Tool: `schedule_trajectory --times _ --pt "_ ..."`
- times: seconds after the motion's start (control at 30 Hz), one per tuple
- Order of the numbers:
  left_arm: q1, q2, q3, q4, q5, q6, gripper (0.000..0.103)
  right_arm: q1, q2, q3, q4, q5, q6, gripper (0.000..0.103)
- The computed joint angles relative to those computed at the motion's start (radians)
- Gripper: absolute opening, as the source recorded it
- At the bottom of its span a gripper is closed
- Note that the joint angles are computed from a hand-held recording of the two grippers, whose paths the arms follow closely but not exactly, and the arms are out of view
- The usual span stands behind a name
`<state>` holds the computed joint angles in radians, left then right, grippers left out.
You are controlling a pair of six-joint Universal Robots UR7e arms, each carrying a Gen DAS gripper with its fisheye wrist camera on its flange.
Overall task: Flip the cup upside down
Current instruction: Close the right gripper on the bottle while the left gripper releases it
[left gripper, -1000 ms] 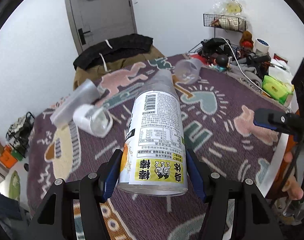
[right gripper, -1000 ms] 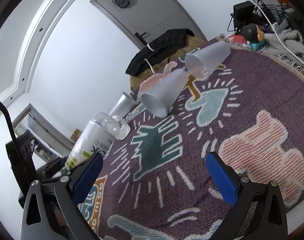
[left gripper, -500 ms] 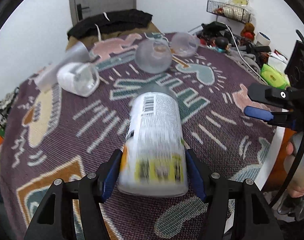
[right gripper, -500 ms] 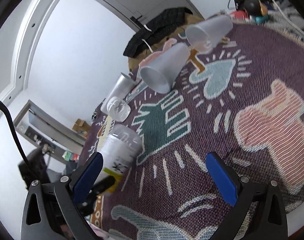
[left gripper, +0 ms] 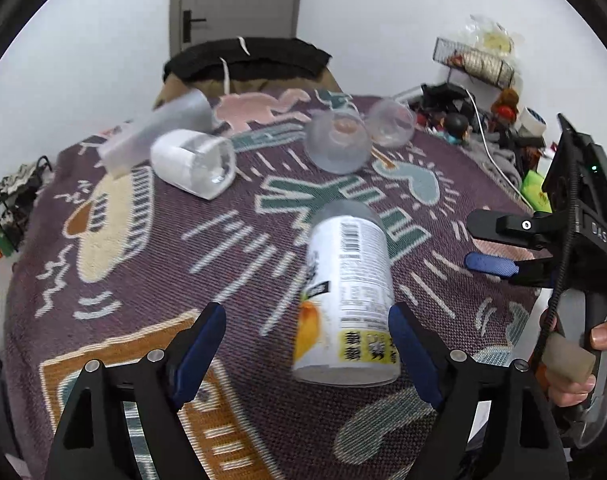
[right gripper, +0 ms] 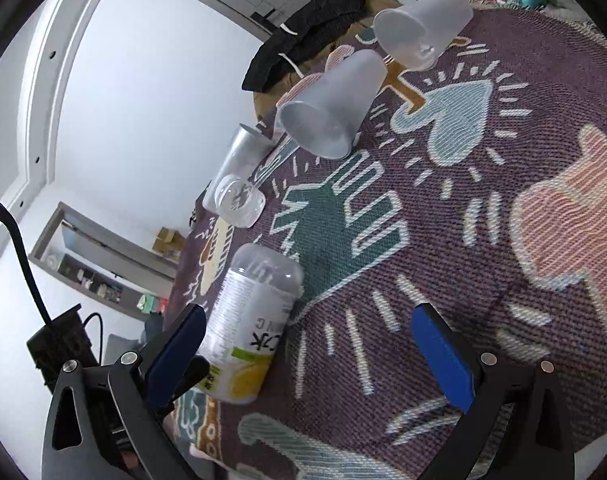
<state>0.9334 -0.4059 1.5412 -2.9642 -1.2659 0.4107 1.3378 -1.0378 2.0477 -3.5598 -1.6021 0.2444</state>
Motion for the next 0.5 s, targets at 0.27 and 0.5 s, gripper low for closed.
schedule_trajectory --times 0.27,0.5 --pt "0.028 -0.027 0.033 -0.095 0.006 0.002 0.084 0.036 0.034 -0.101 0.119 -0.009 0.019 0.103" --pt "0.067 -0.041 0.05 -0.156 0.006 -0.007 0.084 0.068 0.079 -0.206 0.264 -0.053 0.043 0.102"
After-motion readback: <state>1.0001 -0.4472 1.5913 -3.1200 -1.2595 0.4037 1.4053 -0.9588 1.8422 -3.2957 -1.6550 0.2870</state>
